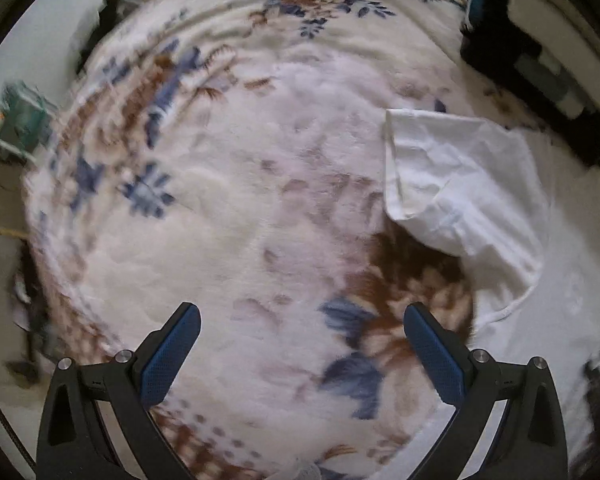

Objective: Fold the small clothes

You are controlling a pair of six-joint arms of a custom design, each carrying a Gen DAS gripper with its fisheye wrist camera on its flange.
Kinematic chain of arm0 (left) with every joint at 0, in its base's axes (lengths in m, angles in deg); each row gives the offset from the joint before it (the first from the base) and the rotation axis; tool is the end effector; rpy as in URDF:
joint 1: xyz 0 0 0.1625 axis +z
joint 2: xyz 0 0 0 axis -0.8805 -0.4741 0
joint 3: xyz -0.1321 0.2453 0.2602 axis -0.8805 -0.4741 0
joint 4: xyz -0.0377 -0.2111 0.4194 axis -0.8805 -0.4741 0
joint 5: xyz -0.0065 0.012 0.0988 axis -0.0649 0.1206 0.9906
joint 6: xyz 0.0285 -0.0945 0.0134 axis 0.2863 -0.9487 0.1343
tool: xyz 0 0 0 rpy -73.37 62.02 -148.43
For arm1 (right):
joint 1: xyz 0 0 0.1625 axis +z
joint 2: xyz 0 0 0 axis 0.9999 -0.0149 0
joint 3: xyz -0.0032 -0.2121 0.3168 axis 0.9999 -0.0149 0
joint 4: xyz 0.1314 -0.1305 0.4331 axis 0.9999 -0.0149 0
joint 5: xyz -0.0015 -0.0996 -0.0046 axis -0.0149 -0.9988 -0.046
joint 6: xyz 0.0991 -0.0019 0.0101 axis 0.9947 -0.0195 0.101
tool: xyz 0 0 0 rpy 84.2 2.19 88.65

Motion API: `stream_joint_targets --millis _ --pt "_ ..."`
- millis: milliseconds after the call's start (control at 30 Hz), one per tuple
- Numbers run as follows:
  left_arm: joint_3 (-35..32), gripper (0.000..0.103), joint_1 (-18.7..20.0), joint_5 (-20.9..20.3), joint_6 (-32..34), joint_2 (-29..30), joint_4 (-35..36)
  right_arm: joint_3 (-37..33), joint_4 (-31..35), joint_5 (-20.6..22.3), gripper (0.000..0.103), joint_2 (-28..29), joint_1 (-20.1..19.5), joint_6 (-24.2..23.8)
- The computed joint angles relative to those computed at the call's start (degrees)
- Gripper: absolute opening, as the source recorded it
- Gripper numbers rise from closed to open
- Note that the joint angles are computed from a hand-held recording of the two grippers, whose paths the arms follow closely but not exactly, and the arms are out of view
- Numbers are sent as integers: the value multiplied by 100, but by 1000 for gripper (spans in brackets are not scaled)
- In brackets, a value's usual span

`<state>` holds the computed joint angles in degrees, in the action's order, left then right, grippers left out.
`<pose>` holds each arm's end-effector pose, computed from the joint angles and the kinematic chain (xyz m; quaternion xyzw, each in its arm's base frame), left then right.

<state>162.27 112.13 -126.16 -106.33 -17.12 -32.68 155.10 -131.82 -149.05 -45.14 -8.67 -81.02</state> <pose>-0.2379 -0.6027 0.1312 0.0530 0.9031 -0.0541 0.4226 -0.0138 -0.4053 0.2442 -0.1790 -0.8663 0.1283 0.4483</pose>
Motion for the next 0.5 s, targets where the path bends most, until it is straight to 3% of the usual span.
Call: stream_joint_targets --millis 67,133,233,300,367,433,467,500 --pt "-17 103 219 -715 104 -23 -484 181 160 366 64 -540 33 413" --pt "3 103 526 -1647 24 -29 -1106 286 498 445 64 -926 53 972" --pt "178 99 901 -2639 -370 0 -2152 424 1198 469 64 -1440 -12 1694" --pt "217 96 1050 -3003 -625 97 -2655 513 1577 435 64 -1697 -72 1980" --pt "206 94 1100 -3041 -872 229 -3077 641 1895 410 64 -2006 -141 2301" --pt "79 76 1040 -2690 -835 423 -3275 682 2158 362 64 -2186 -177 2588" --pt "-44 53 1024 -2594 -777 528 -3199 714 2258 342 64 -2298 -190 2713" --pt "-189 23 1013 -2540 -676 648 -3120 748 2326 347 64 -2416 -194 2808"
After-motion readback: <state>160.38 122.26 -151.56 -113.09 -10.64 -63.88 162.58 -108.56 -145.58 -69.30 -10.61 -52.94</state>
